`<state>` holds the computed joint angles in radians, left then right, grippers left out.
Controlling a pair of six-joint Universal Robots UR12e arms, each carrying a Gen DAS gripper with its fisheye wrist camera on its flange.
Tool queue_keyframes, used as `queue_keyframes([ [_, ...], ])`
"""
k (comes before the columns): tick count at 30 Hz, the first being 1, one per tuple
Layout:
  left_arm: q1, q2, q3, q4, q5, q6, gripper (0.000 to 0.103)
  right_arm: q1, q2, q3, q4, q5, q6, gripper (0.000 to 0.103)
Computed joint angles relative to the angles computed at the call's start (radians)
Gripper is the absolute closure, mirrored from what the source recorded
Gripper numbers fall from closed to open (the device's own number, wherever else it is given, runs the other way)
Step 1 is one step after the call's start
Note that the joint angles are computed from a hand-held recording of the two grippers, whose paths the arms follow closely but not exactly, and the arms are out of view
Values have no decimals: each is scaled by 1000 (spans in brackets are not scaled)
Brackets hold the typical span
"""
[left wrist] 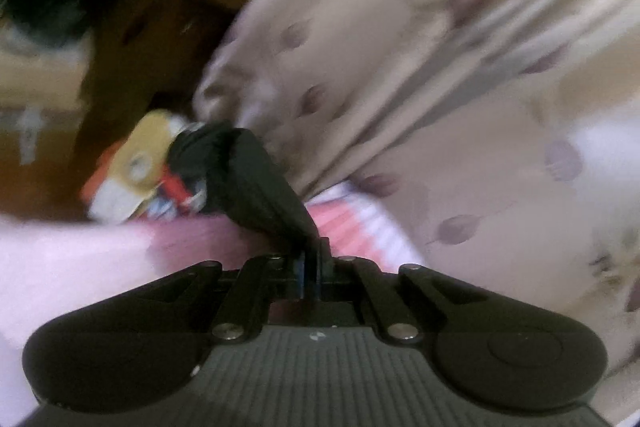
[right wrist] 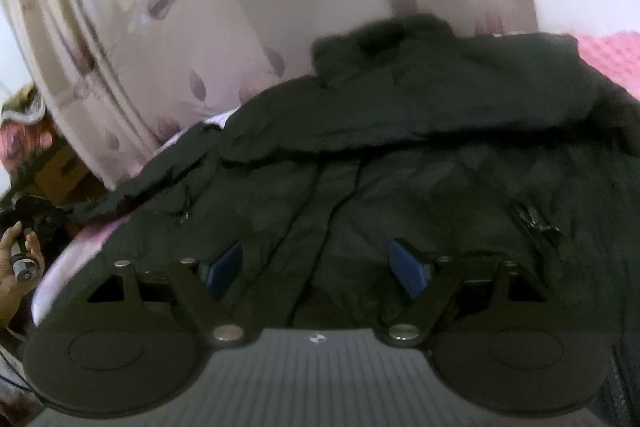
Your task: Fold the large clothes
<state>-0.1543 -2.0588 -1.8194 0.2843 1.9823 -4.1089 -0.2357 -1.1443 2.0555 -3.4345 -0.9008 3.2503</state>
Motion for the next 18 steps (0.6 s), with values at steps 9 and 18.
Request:
queue_keyframes([
  [9,-140,-86,301,75,-86,362,100,-71,11,13,-104,109,284,22],
  [18,-275,-281,617,-52,-362,577,99,-155,-17,44,-232,120,366,17],
])
